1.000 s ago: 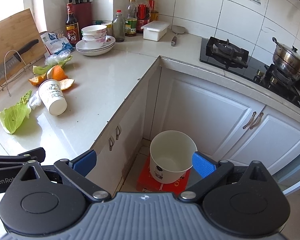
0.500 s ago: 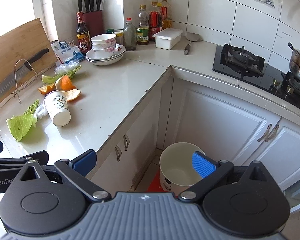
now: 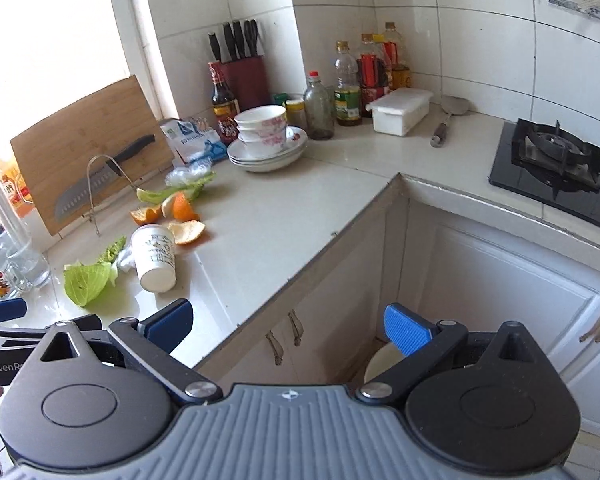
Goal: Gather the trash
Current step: 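Move the right tool to the white paper cup and close on it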
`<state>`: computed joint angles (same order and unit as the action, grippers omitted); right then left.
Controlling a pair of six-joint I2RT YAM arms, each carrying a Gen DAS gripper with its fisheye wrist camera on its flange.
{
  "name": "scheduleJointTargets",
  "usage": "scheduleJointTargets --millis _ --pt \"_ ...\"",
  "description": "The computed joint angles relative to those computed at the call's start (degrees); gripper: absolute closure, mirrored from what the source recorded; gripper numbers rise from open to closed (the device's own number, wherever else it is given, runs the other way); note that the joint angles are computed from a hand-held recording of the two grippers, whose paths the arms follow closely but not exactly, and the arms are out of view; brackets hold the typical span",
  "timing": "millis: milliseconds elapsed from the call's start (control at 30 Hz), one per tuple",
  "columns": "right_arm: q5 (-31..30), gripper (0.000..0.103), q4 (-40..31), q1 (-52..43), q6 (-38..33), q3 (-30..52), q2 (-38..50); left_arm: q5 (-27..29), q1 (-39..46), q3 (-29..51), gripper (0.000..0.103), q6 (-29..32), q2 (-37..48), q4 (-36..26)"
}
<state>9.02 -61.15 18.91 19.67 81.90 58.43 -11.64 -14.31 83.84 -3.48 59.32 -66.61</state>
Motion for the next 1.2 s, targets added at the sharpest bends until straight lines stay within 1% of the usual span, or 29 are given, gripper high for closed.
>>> scheduleJointTargets --millis 67,133,200,233,367,467,600,700,833,1033,1200 --pt "-0.61 0.0 2.81 -0.72 -4.97 -0.54 -0.01 -1.19 0.53 -1.65 0.001 -0.1 -0.79 1.85" --pt "2.56 0.0 5.72 0.54 -9.82 -1.14 0.68 -0.42 2.11 -4.53 0.001 1.28 -2.2 5.13" --pt "5.4 0.0 8.92 1.65 -13.53 -2.54 1.3 0.95 4.13 -6.13 0.001 2.06 -2.39 7.02" --pt "5.81 0.0 10.22 1.8 -14.84 -3.16 1.79 1.74 5.26 -6.85 0.001 2.34 -2.44 7.81" --pt "0.52 0.0 12.47 -0.39 -15.73 -3.54 5.85 5.45 10.55 -9.01 0.001 3.7 -1.27 10.12" --pt "-3.07 0.0 14.09 -0.3 -16.3 -3.19 9.29 8.77 14.82 -10.91 0.001 5.32 -0.19 12.39" --pt "-7.58 0.0 16.05 0.87 -16.79 -0.27 16.07 12.81 20.47 -12.82 0.001 8.76 3.22 15.93" --pt "-9.49 0.0 16.81 2.31 -16.89 4.48 23.19 16.58 24.8 -12.79 0.001 10.9 6.53 18.08" --pt "-10.6 0.0 15.87 4.59 -16.11 12.7 32.85 18.81 28.96 -11.49 0.001 13.42 11.47 20.03" --pt "-13.61 0.0 11.11 7.09 -16.92 26.68 46.16 22.88 34.43 -9.11 0.001 16.02 17.25 20.5" --pt "-16.01 0.0 7.02 8.01 -19.45 37.16 55.13 26.55 38.1 -5.41 0.001 21.13 22.27 19.85"
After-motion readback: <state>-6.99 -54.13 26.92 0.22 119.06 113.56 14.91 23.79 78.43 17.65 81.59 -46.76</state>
